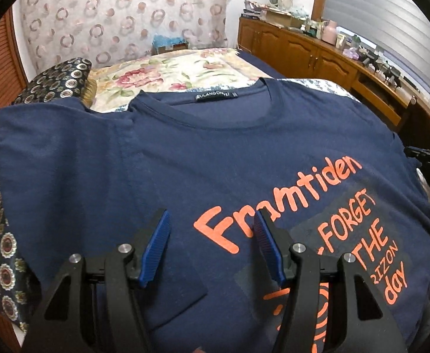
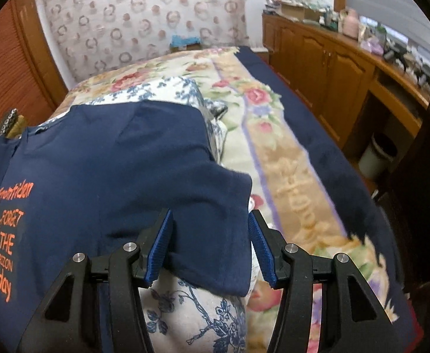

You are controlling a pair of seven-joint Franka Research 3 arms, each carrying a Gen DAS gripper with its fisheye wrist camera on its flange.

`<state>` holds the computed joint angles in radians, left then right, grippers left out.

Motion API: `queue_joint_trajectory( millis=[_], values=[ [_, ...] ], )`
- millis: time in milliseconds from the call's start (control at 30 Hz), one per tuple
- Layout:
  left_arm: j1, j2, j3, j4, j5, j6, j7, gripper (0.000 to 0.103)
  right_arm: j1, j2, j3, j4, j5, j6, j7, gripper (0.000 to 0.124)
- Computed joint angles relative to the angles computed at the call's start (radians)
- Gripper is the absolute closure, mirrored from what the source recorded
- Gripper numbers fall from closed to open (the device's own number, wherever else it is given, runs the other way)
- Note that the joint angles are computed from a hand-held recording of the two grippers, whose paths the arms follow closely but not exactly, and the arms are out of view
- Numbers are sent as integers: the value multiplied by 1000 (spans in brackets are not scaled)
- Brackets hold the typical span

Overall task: Fold small clothes
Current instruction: 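Grasp the opposite shirt side with the right tool, fold it inward, release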

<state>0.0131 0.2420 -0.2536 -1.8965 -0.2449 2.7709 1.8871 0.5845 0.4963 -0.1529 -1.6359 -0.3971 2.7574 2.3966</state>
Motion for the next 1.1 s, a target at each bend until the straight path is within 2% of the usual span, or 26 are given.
queue_joint_trajectory(
  millis=[167, 233, 300, 433, 500, 567, 700, 833, 967, 1100],
  values=[
    [-14, 6, 10, -2, 43, 14, -22, 45, -33, -5, 40, -18, 67, 38, -54, 70],
    [-15, 4, 7, -14, 54, 36, -22, 44, -47, -12, 57, -34, 104, 64, -87, 74],
    [-13, 13, 4, -6, 61, 43, -23, 41, -36, -20, 49, -52, 113, 91, -102, 91],
    [9, 23, -25, 10, 21, 21, 25, 29, 25, -25, -16, -50, 60, 65, -71, 105],
    [-9, 26, -11, 16, 55, 14, 10, 22, 44, -28, -39, -43, 15, 37, -49, 120],
    [-11, 29, -11, 21, 59, 8, 8, 20, 49, -36, -50, -52, -22, 57, -19, 123],
    [-12, 33, -9, 28, 67, 5, 4, 18, 55, -48, -60, -54, -79, 100, 22, 124],
    [-13, 33, -7, 27, 74, 7, -3, 18, 50, -45, -44, -24, -94, 127, 1, 124],
    [-14, 35, -7, 29, 80, 8, -8, 17, 36, -24, -4, 25, -53, 161, -75, 124],
    [-12, 35, -9, 29, 81, 8, -8, 17, -8, 28, 96, 98, 67, 170, -240, 124]
  ],
)
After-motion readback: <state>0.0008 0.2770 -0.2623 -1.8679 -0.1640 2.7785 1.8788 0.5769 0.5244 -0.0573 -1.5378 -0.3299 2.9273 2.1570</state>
